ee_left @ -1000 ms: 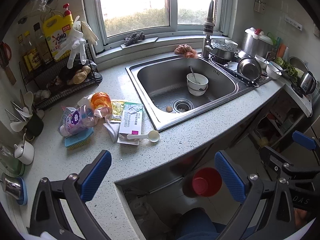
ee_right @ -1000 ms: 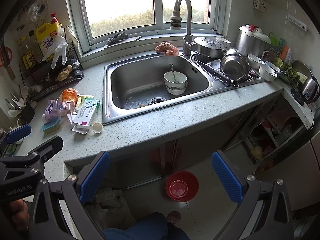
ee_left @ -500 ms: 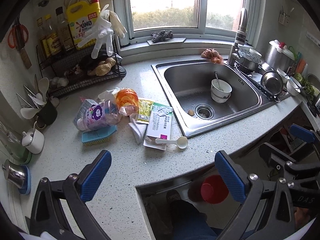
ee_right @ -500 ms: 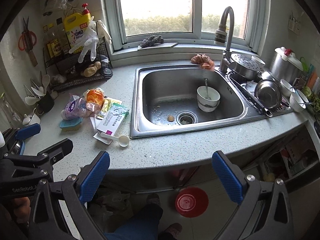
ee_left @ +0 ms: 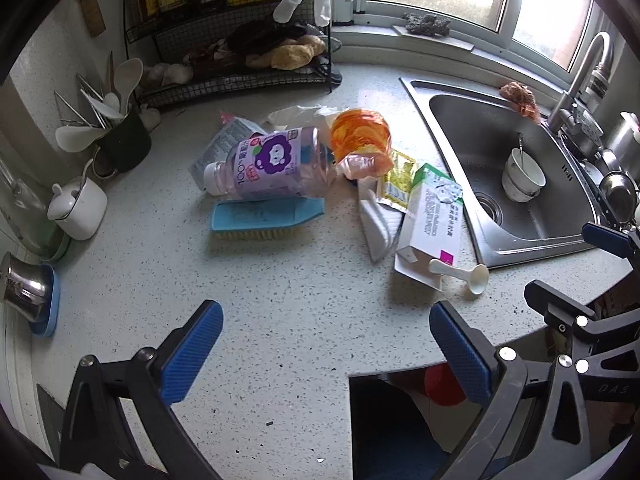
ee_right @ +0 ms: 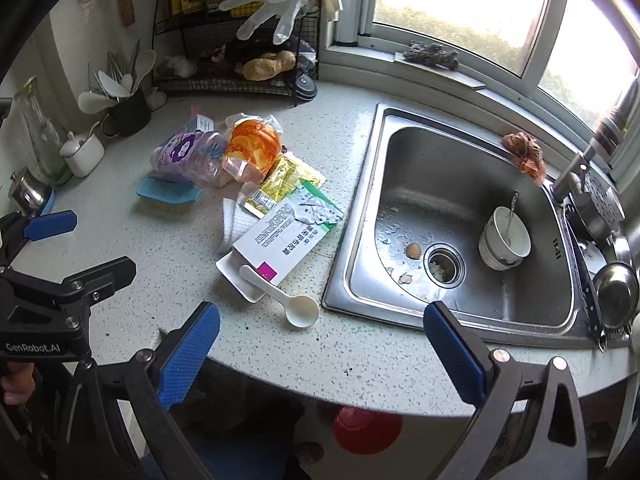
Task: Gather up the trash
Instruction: 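Grasp the white plastic scoop with the right gripper, then grasp the white-and-green medicine box with the left gripper while the right holds the scoop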
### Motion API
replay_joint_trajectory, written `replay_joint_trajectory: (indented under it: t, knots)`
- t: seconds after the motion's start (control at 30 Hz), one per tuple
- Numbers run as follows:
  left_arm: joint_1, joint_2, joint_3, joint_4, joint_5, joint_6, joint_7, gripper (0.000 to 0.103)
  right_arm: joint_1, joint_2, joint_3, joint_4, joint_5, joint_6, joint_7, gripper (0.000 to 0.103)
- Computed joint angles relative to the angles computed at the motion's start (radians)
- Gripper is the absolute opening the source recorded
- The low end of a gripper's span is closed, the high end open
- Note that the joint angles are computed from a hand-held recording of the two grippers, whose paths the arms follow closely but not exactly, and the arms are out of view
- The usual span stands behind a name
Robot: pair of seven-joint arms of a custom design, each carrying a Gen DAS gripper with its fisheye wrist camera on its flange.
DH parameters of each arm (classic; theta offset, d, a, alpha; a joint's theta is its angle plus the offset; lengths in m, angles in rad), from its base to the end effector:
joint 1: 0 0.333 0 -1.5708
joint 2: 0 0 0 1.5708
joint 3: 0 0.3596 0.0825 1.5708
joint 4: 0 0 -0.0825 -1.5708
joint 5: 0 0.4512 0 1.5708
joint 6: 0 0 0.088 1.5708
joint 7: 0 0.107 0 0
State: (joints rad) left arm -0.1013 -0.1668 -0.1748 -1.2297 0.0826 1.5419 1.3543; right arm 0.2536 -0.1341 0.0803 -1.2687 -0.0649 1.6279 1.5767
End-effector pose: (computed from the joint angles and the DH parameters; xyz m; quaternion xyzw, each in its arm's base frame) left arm 0.4835 -0.1445 0.9375 -0.6716 0.7003 -0.1746 0.1675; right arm 0.5068 0.1750 0.9132 -0.7849 0.5684 -0.1711 0.1776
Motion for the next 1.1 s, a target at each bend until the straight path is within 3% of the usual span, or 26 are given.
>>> replay_joint_trajectory:
  t: [0.07, 0.5, 0.73, 0.83, 0.93, 1.1]
  knots:
    - [0.008, -0.014, 0.009, -0.037, -0.001, 0.000, -0.011, 0.103, 0.006, 0.024, -0.001, 0.008, 0.019, -0.025, -0.052, 0.092]
    - [0.025, -0.019, 0.024, -0.125, -0.038, -0.015, 0.008, 0.103, 0.021, 0.092, -0.007, -0.002, 0.028, -0.120, -0.259, 0.072]
    - [0.019, -0.001, 0.014, -0.094, -0.027, -0.031, 0.020, 0.103, 0.021, 0.101, -0.008, 0.002, 0.065, -0.167, -0.226, 0.025]
    - [0.013, 0.005, 0.008, -0.068, -0.018, -0.033, 0.010, 0.103, 0.015, 0.090, -0.016, 0.001, 0.099, -0.182, -0.233, 0.025]
    - [0.007, 0.015, 0.002, -0.038, -0.015, -0.041, -0.004, 0.103, 0.006, 0.090, -0.023, 0.019, 0.125, -0.189, -0.235, 0.010]
    - [-0.012, 0.037, -0.012, 0.008, -0.015, -0.033, -0.021, 0.103, -0.016, 0.093, -0.038, 0.043, 0.174, -0.181, -0.224, 0.010]
